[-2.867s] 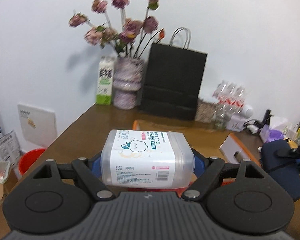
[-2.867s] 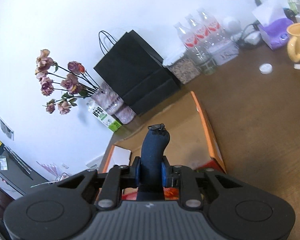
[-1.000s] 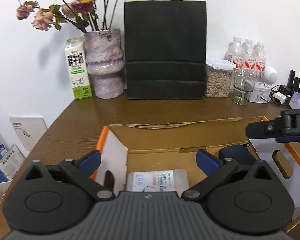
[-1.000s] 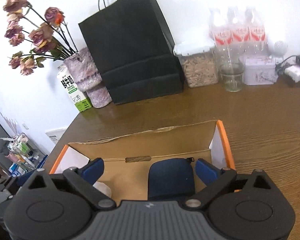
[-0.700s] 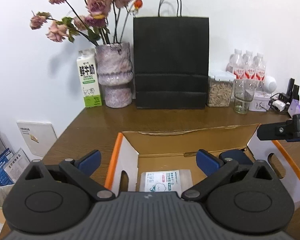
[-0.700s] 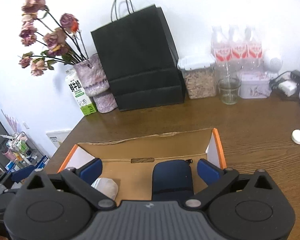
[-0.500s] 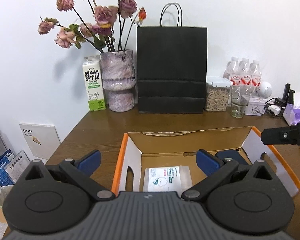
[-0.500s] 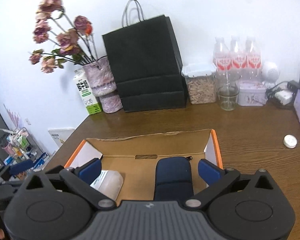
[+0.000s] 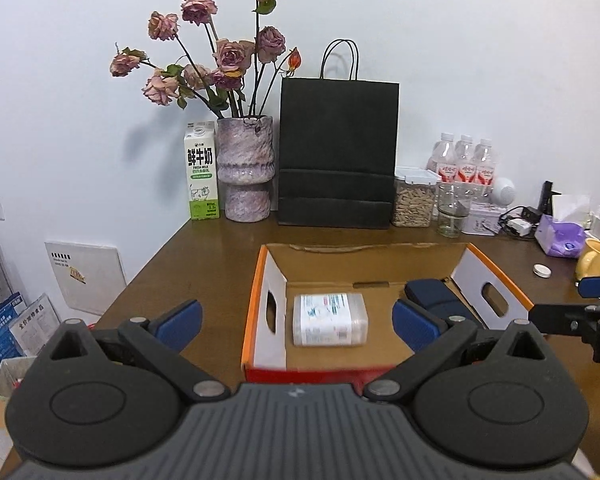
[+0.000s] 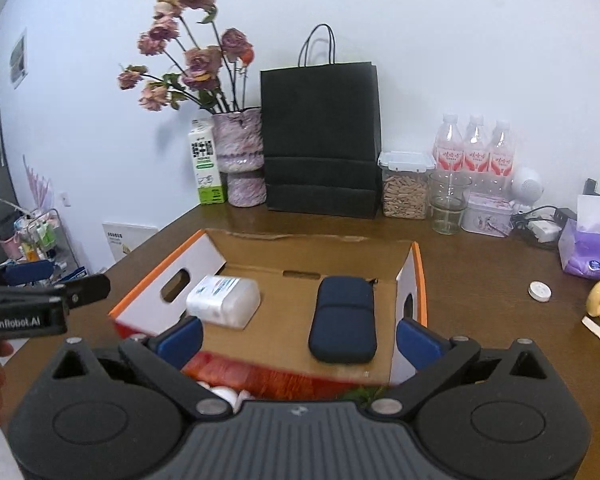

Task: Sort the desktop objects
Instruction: 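Withdraw both tools and reach the right tool toward the yellow plush toy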

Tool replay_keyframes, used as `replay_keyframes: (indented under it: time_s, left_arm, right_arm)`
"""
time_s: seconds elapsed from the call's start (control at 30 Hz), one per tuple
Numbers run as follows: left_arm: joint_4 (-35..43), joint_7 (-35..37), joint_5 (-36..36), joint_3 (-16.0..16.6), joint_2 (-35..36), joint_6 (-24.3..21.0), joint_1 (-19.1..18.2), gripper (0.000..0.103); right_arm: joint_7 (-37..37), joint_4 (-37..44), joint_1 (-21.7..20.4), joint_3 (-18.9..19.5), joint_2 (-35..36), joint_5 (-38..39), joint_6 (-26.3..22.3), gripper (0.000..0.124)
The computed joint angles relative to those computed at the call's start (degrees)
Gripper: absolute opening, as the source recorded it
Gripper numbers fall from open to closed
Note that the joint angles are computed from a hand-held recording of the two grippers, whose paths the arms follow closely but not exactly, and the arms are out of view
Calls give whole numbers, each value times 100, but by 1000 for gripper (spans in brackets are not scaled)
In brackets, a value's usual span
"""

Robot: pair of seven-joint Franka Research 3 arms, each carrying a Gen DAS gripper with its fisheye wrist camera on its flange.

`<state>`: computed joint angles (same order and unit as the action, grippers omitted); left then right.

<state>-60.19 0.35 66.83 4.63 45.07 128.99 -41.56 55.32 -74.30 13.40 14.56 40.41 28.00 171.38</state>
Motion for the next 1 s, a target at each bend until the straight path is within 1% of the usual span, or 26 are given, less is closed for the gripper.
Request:
replay_keyframes:
  time_s: [0.03, 0.1, 0.17, 0.23, 0.3, 0.37, 0.47, 0.57, 0.63, 0.73, 0.8, 0.87, 1.0]
  left_arm:
    - [-223, -135, 73, 22, -132, 43, -50, 103]
    - [-630, -414, 264, 18, -380, 70, -130, 103]
    - [-1004, -714, 490, -36, -607, 51, -190, 103]
    - [-1325, -966, 719, -130, -791, -3, -219, 103]
    - [-1581, -1173, 893, -251, -921, -126, -237, 103]
    - [-1863, -1418, 1083, -372, -1050, -181, -242, 103]
    - [-2194, -1673, 1261, -564, -1175, -299, -230, 103]
    - [-2527, -1961, 1373, -732, -1289, -389, -219, 103]
    - [-2761, -2160, 1426, -837, -1366, -431, -207, 103]
    - [-3019, -2412, 1526, -963, -1432, -502, -197, 103]
    - [-3098, -2415, 1501, -1046, -1431, -583, -187, 103]
    - [-3159, -2422, 1455, -1110, -1440, -555, -150, 103]
    - [-3260, -2475, 1414, -1160, -1459, -500, -98, 103]
  right_arm:
    - [-241, -373, -204, 291, -175, 174, 270, 103]
    - [-679, -922, -623, 862, -414, 484, 658, 103]
    - [-1135, -1378, -1165, 1563, -560, 788, 978, 103]
    - [-1583, -1850, -1840, 2394, -644, 998, 1283, 103]
    - [-1790, -2288, -2427, 3092, -659, 989, 1614, 103]
    - [-1841, -2737, -2950, 3681, -639, 849, 1965, 103]
    - [-1719, -3402, -3479, 4243, -619, 569, 2526, 103]
    - [-1462, -4012, -3774, 4529, -640, 313, 3057, 103]
    - [-1280, -4357, -3826, 4566, -701, 206, 3349, 103]
    - [-1018, -4746, -3804, 4529, -814, 93, 3634, 103]
    - [-887, -4933, -3665, 4402, -898, 72, 3808, 103]
    - [-779, -5039, -3509, 4258, -965, 42, 3895, 103]
    - [-729, -4945, -2862, 3663, -1068, 252, 3934, 103]
